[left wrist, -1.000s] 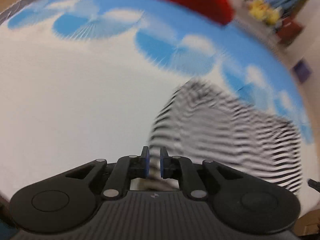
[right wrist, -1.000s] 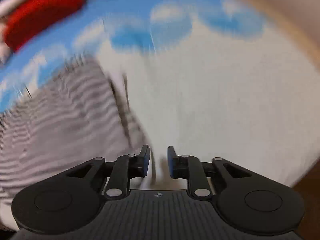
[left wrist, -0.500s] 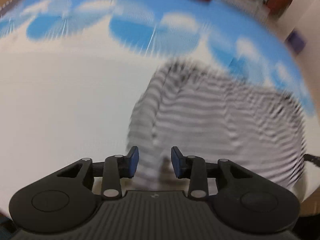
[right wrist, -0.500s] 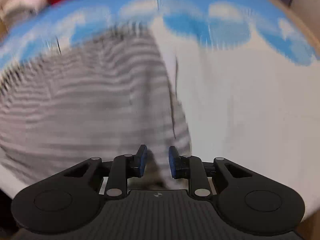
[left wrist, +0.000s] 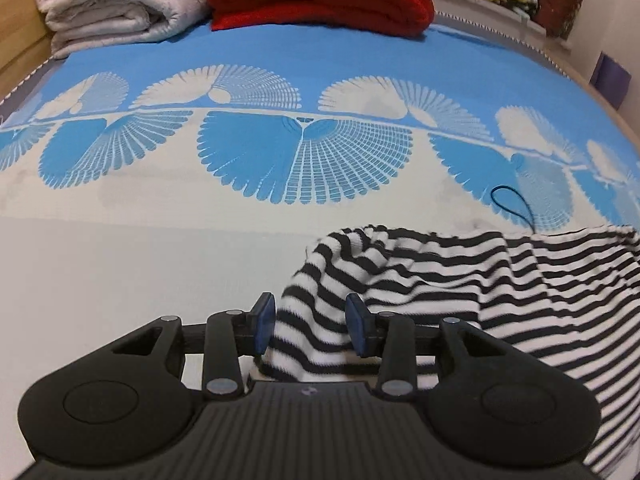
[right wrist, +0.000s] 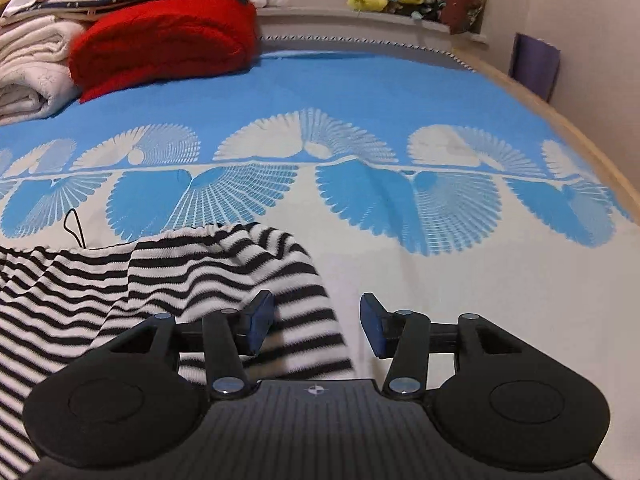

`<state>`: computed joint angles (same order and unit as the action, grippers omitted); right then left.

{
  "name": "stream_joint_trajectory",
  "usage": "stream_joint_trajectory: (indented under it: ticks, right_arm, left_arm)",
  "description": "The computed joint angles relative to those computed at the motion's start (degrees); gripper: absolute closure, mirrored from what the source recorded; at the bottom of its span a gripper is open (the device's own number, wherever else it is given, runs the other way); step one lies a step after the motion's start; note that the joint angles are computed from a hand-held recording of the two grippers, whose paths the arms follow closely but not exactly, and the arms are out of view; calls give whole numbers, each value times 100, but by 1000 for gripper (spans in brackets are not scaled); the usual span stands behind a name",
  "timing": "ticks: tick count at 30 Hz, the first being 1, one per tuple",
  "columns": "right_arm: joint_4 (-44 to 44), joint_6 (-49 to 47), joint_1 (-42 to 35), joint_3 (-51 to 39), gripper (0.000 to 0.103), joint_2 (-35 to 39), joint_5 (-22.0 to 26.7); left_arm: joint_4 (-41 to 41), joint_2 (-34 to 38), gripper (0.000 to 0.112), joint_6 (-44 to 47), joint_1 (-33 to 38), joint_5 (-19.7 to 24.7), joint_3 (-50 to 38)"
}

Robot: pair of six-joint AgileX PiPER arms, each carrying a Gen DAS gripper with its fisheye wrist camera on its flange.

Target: Fold small clothes

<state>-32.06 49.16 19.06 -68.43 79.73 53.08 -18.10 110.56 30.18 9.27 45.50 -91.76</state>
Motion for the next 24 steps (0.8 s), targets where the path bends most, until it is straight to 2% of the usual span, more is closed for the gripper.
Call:
stream_joint_trajectory:
  ticks: [2, 3, 4, 5, 6, 7, 8, 9, 11, 12, 13, 15, 16, 17, 18, 21, 22, 24]
  right_arm:
    - [197, -202, -112, -92, 55, 286, -225]
    - [358, -368, -186, -134, 61, 391, -312]
    - [508, -519, -252, -183, 90, 484, -375]
    - [543, -546, -282, -225, 103, 572, -434]
    - [348, -364, -277, -267, 102, 635, -491]
    - [-18, 2, -212, -284, 103, 661, -468]
    - [-289, 323, -205, -294, 103, 669, -463]
    - [-400, 553, -255, -293, 103, 677, -517]
    - [-400, 565, -312, -341, 103, 844, -512]
    - [-404, 459, -294, -388, 103, 979, -411]
    - [-394, 362, -285, -427, 103, 1118, -307]
    - [-109, 118, -381, -463, 101, 1275, -275]
    - [121, -55, -430, -523, 96, 1308, -225]
    - [235, -171, -443, -576, 94, 1284, -163]
    - [205, -231, -403, -584, 94, 1184, -148]
    - [-508, 59, -52, -350, 78, 667, -231]
    - [-653, 141, 35, -238, 73, 474, -290]
    - [-476, -39, 55, 0, 73, 87, -591]
  left_arm:
    - [17, 173, 71, 9, -44, -58, -128]
    - [-9, 284, 74, 49, -48, -48, -229]
    - [-40, 409, 94, 96, -53, -21, -350]
    - [21, 519, 110, 86, -80, -49, -466]
    - [117, 482, 111, 36, -106, -306, -387]
    - [262, 404, 111, -147, -140, -781, -250]
    - [177, 373, 111, -199, -125, -1026, -182]
    - [58, 444, 111, -235, -101, -1043, -262]
    - [281, 761, 110, -413, -165, -456, -706]
    - [485, 972, 108, -471, -233, -77, -969]
    - [666, 1080, 104, -515, -293, 104, -1098]
    - [815, 1186, 88, -603, -321, 417, -1338]
    - [774, 1173, 76, -613, -286, 509, -1417]
    - [612, 1094, 66, -544, -207, 541, -1452]
    - [419, 933, 63, -428, -133, 410, -1338]
    - [-545, 395, 60, 325, 128, 98, -874]
    - [-1012, 335, 60, 714, 231, 259, -828]
    - [-1469, 395, 60, 1211, 262, 764, -905]
